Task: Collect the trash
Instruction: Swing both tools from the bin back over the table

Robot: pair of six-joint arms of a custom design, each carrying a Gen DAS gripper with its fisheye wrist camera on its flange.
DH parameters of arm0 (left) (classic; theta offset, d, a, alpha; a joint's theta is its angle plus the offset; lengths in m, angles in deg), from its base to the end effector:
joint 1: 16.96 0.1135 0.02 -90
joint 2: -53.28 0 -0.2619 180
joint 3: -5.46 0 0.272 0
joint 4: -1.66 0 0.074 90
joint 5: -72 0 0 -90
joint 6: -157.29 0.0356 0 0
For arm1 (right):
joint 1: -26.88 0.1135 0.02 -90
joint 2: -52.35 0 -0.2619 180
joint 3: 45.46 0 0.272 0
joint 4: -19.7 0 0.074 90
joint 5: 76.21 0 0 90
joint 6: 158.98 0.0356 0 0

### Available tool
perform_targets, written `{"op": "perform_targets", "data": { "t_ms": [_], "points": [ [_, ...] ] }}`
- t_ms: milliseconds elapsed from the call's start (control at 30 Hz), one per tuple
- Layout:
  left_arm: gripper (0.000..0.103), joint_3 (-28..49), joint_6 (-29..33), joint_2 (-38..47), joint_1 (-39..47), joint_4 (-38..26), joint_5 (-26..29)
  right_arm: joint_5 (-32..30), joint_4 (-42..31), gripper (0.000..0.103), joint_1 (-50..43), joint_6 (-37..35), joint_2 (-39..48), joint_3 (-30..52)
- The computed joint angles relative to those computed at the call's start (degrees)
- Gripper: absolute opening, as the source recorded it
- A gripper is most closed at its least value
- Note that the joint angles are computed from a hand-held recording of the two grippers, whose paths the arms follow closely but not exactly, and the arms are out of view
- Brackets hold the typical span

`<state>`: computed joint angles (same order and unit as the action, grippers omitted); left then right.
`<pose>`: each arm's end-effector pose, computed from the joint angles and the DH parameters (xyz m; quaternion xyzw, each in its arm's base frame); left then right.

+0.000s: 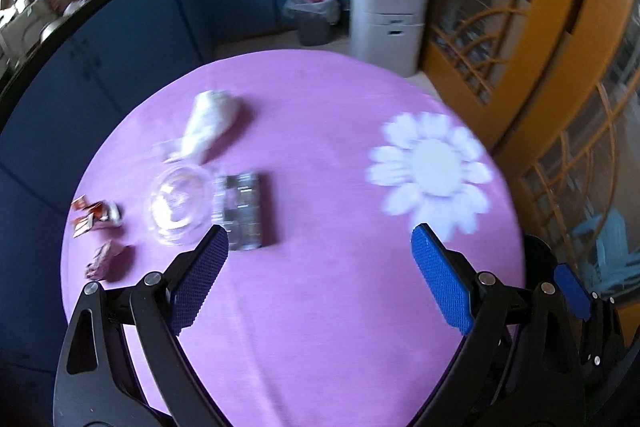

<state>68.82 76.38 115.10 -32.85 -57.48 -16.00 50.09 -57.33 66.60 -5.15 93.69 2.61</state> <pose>0.2179 -0.0633 0.2591 0.2124 0.9364 -0.0333 0.2775 0.1120 0.0657 0.2217 0.2476 0.9045 -0.0622 0.3417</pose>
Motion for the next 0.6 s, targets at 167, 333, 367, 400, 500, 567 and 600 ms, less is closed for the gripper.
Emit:
{"op": "perform_targets", "data": {
  "t_ms": [167, 333, 367, 400, 500, 567, 600],
  "points": [
    [0.092, 1.0, 5.2, 1.9, 10.8, 0.3, 4.3, 0.8, 5.1, 0.086, 5.0, 0.6, 11.5, 4.8],
    [0.092, 2.6, 9.9, 5.4, 21.0, 1.3, 7.7, 0.6, 9.0, 0.086, 7.2, -1.0, 19.3, 8.9],
    [0.092, 3.1, 11.0, 6.2, 23.2, 1.4, 8.5, 0.5, 9.8, 0.086, 7.5, -1.5, 20.9, 9.8],
    [0.092, 3.5, 12.2, 7.1, 25.7, 1.7, 9.2, 0.5, 10.5, 0.086, 7.9, -1.9, 22.3, 10.8],
    [0.092, 4.8, 15.2, 9.7, 31.4, 2.4, 10.9, 0.2, 12.3, 0.086, 8.8, -3.2, 26.4, 13.3],
    [0.092, 5.7, 16.5, 11.8, 34.2, 2.9, 11.4, -0.2, 13.6, 0.086, 9.1, -4.5, 29.2, 15.1],
    [0.092, 6.3, 17.0, 13.0, 35.5, 3.1, 11.6, -0.4, 14.2, 0.086, 9.2, -5.1, 30.3, 15.8]
  ]
}}
